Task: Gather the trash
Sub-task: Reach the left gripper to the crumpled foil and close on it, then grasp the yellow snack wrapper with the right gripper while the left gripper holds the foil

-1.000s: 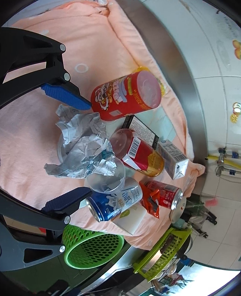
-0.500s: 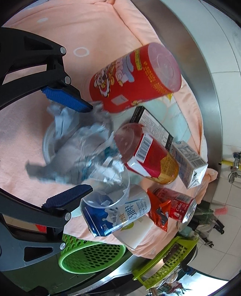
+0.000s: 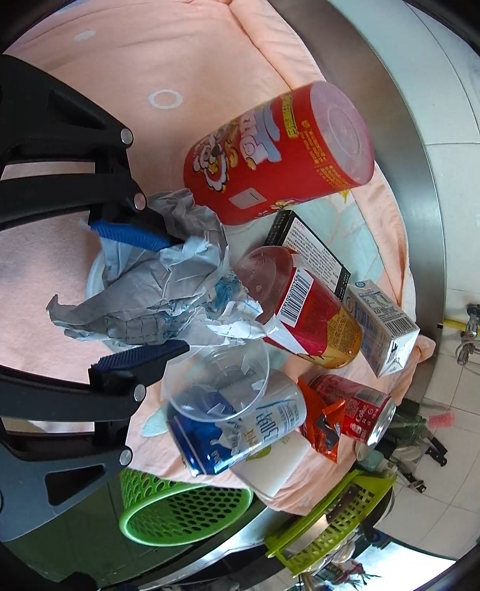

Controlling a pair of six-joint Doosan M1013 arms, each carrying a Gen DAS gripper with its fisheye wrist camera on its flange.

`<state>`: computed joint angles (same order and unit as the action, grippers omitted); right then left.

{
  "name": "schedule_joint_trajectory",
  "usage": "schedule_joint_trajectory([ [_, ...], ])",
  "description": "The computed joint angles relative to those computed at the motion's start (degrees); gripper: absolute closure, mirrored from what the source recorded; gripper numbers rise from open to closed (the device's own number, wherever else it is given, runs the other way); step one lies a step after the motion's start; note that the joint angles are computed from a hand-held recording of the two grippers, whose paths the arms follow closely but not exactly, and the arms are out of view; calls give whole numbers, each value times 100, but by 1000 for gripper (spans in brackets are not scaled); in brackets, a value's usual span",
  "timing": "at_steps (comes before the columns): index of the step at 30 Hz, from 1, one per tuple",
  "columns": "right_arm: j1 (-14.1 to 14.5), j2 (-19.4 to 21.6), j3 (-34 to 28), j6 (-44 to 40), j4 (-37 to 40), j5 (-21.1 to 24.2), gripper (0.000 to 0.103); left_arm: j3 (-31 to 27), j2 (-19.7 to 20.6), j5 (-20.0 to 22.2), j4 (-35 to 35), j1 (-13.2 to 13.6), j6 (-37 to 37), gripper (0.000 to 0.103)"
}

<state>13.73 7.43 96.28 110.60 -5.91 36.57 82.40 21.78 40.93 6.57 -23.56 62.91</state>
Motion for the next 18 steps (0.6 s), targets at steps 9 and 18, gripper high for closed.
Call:
schedule_joint_trajectory([
  [9,31,126,-184,-939,771,-115,7,370,-384,-278,-75,31,47,68],
  [18,146,449,-713,-1974,1546,-89,7,737,-789,-488,67,143,-89,72],
])
